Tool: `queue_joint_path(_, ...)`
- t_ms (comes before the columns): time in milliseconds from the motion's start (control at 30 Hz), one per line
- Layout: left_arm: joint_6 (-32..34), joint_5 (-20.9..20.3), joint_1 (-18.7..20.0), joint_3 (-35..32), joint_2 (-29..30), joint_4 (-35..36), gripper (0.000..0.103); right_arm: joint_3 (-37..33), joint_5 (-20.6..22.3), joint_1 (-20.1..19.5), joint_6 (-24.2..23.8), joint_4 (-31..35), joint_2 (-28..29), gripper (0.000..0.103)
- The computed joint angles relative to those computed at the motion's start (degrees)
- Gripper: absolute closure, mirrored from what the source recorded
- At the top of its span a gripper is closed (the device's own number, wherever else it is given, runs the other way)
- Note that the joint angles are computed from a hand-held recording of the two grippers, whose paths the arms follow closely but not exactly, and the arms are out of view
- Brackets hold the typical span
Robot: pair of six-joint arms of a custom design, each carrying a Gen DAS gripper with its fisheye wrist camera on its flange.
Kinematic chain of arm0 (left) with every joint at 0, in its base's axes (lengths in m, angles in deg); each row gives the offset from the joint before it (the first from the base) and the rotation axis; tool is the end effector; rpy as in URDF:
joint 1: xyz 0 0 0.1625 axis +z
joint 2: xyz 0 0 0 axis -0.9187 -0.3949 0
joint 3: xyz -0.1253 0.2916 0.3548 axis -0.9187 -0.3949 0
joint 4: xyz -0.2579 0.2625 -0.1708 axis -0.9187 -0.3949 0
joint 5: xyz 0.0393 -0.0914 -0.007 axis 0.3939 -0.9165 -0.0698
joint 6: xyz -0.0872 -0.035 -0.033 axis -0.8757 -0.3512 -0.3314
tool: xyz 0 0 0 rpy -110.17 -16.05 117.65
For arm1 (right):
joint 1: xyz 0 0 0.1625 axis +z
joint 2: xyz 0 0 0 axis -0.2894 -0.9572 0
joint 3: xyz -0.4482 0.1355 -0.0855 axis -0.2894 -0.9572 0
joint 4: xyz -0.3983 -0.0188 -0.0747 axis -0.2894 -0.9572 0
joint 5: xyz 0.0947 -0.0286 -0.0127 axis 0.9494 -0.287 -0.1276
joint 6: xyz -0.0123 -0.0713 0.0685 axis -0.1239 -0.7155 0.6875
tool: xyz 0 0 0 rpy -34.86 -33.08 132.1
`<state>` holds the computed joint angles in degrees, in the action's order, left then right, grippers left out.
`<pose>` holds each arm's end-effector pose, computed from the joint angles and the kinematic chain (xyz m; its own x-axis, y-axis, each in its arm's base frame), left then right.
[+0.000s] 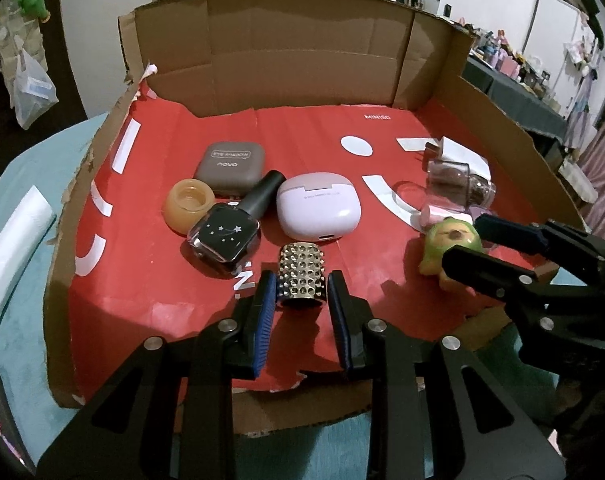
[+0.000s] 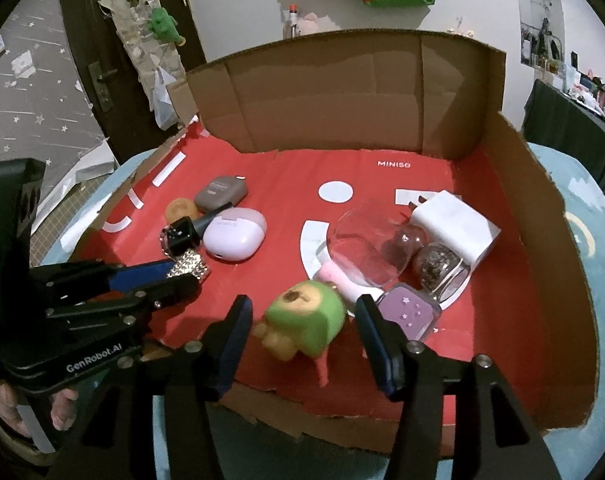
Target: Organize rigid objects
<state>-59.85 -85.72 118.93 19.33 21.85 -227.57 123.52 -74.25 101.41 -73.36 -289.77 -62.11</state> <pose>-0.2843 -0.6489 -0.0524 -0.5532 0.7130 -0.4309 0.8046 0.5914 -0.0544 0.0352 -0.5434 0.2035 -0.8000 0.2268 0.5555 -0.2654 0.6965 -0.6666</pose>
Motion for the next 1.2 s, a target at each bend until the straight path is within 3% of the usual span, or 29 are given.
queue_joint_path(67,0.1,0.1,-0.1,0.4,-0.2,-0.4,0.070,0.1,-0.4,0.3,0.0,-0.6,0.1,0.040)
queue_joint_path(100,0.1,0.1,-0.1,0.5,-0.3,-0.5,0.050,0.3,-0.5,0.3,0.1,-0.9,0.1,0.039)
queue_joint_path(167,0.0,0.2,-0.2,1.4,-0.6,-2.1,0.021,0.7,-0.7,0.5,0.3,-1.8,0.0,0.039)
queue_joint_path(533,0.5,1.2,-0.9,4.9,-2.0,-6.8,0.019,2.4,-5.7,2.3,-2.2,-13.8,2.6,0.024)
queue_joint_path(633,0.7,1.5,-1.2,5.7,-2.2,-7.7,0.011,2.8,-6.9,2.6,-3.2,-17.1,3.3,0.020)
queue_joint_path(700,0.9,1.1,-1.2,6.4,-2.4,-8.6,0.010,2.9,-7.5,2.7,-3.7,-18.7,3.7,0.012)
queue_joint_path(867,1.5,1.3,-1.4,7.8,-2.6,-10.9,0.004,3.2,-8.5,2.7,-4.4,-21.8,4.7,0.004)
queue_joint_path(1200,2.0,1.4,-1.4,8.4,-2.3,-13.0,0.000,3.3,-10.2,2.7,-4.6,-22.7,5.6,0.003)
